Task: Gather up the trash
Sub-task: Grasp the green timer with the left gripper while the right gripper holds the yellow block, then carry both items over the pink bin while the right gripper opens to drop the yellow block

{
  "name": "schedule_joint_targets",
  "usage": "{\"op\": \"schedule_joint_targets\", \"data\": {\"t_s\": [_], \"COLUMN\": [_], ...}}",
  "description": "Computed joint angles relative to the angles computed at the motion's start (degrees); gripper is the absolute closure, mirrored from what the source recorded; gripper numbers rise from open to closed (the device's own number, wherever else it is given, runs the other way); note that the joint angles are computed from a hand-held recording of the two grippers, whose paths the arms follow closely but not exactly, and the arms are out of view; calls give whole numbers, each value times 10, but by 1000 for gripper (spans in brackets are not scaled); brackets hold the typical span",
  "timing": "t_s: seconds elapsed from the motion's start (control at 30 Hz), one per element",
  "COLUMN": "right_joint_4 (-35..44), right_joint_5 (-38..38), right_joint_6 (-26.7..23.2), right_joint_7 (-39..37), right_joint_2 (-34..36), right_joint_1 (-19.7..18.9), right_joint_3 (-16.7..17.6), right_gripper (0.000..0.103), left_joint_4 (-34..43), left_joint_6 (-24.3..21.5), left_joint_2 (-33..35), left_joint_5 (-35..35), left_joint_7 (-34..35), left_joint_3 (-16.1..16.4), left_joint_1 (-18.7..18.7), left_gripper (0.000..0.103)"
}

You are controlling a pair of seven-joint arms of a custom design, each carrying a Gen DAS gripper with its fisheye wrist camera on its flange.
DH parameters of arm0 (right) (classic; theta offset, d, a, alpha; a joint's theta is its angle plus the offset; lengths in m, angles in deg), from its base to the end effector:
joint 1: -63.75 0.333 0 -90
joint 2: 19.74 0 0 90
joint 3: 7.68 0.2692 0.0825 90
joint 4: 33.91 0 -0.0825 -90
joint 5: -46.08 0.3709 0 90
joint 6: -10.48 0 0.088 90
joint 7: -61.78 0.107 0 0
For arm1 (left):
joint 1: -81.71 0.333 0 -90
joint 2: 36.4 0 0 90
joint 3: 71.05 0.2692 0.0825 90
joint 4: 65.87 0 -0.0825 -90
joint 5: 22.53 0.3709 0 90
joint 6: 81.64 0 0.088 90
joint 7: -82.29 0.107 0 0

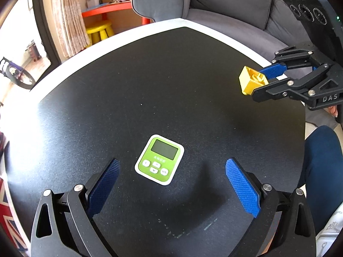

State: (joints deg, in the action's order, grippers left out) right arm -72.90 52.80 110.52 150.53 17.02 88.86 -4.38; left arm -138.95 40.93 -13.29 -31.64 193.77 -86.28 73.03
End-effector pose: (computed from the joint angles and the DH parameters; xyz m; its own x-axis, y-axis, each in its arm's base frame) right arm 0.6104 0.3223 0.6106 0.5038 -0.8526 -0.1386 -0.8119 -0.4126 -0.4131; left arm 0.6357 -0.2503 0.5423 -0.6534 -0.7527 0.0803 -0.6789 0.5358 -0.5020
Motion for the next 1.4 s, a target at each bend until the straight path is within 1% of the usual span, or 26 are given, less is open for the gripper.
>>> {"op": "schedule_joint_targets", "data": {"t_s": [0.03,0.07,0.1,0.13,0.2,0.23,0.33,0.4,0.47,0.53,0.67,0.8,0.87,1.13,1.23,1.4], "right_joint_4": [1,7,12,12,15,18,21,19,-6,-16,-44,-98,-140,-279,-334,-409], "right_joint_5": [1,1,1,1,2,3,5,6,8,9,13,18,22,26,21,14], "right_joint_6": [0,-2,-3,-3,-4,-5,-6,-4,8,13,29,57,79,158,185,216], "right_joint_7": [0,0,0,0,-1,0,-1,-2,-3,-3,-4,-3,-2,5,7,12], "right_joint_2": [1,5,9,9,12,14,16,16,2,-3,-19,-50,-76,-168,-208,-267], "right_joint_1": [-1,-1,0,0,-1,-1,-1,-1,-2,-2,-4,-6,-7,-10,-10,-12], "right_joint_3": [0,0,0,0,1,1,2,2,2,3,4,7,9,16,19,24], "right_gripper": [70,70,70,70,70,70,70,70,70,70,70,70,70,71,71,71], "left_joint_4": [-1,-6,-12,-11,-7,-17,-10,-9,-12,-16,-8,-17,-29,-83,-116,-176], "left_joint_6": [4,10,12,11,5,13,15,19,19,23,17,13,16,28,37,57], "left_joint_2": [1,0,-4,-2,2,-3,1,1,-1,-4,0,-9,-19,-72,-105,-162], "left_joint_5": [4,7,6,8,16,22,28,40,43,47,54,55,53,43,37,28], "left_joint_7": [0,-2,-1,-4,-8,-7,-18,-29,-34,-39,-71,-106,-120,-172,-188,-207], "left_joint_3": [1,2,2,2,4,4,6,10,9,9,12,12,12,12,13,14], "left_joint_1": [-2,-3,-1,-2,-5,-7,-8,-12,-12,-13,-17,-19,-19,-18,-18,-23], "left_gripper": [8,12,18,21,36,37,46,56,57,58,61,62,62,63,63,63]}}
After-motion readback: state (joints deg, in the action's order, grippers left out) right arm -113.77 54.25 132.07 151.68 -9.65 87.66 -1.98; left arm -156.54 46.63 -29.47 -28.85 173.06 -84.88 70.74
